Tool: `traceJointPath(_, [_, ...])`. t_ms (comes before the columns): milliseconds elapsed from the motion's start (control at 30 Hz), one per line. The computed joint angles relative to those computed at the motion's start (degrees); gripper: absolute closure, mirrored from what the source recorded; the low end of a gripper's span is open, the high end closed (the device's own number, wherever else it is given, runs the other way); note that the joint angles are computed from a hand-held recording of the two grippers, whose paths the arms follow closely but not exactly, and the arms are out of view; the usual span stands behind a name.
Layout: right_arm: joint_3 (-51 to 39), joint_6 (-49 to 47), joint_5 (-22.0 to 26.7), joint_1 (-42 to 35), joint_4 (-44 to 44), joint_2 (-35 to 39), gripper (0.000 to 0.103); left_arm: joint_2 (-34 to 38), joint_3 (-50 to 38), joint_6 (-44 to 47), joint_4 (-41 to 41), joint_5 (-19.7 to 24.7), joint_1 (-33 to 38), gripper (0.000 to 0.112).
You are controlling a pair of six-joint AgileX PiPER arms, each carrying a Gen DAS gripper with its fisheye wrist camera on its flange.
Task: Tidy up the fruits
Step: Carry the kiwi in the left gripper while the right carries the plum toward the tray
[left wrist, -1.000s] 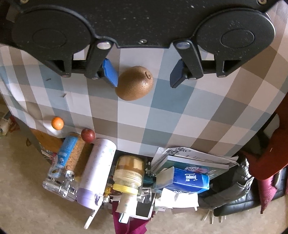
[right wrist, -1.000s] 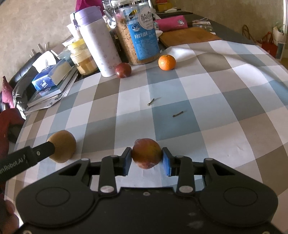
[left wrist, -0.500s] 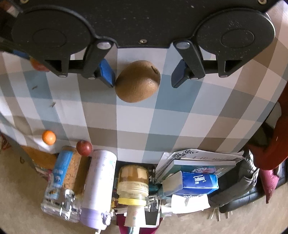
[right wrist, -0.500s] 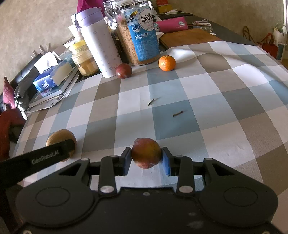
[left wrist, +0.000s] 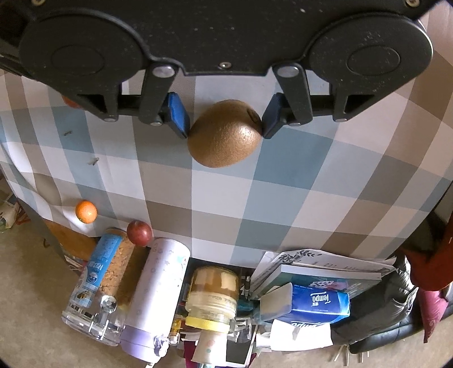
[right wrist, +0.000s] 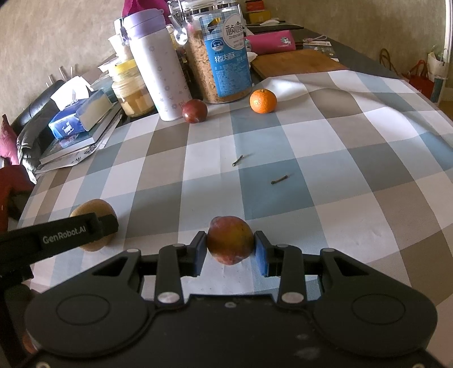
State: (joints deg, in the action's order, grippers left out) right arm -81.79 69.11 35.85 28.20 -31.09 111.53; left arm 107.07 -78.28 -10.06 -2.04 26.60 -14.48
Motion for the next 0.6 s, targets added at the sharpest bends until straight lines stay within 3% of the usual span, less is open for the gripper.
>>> traceJointPath(233, [-0.3,0.0,0.3,0.1,-0.2,0.2,0.065,-0.6,0.8,-3.6,5.5,-1.8,-0.5,0.041])
traceJointPath(600, [0.2,-1.2,-0.5,-0.4,1.1,-0.3,0.065,2.9,-4.7,-3.6,12.2,3.4,-2.8,0.041])
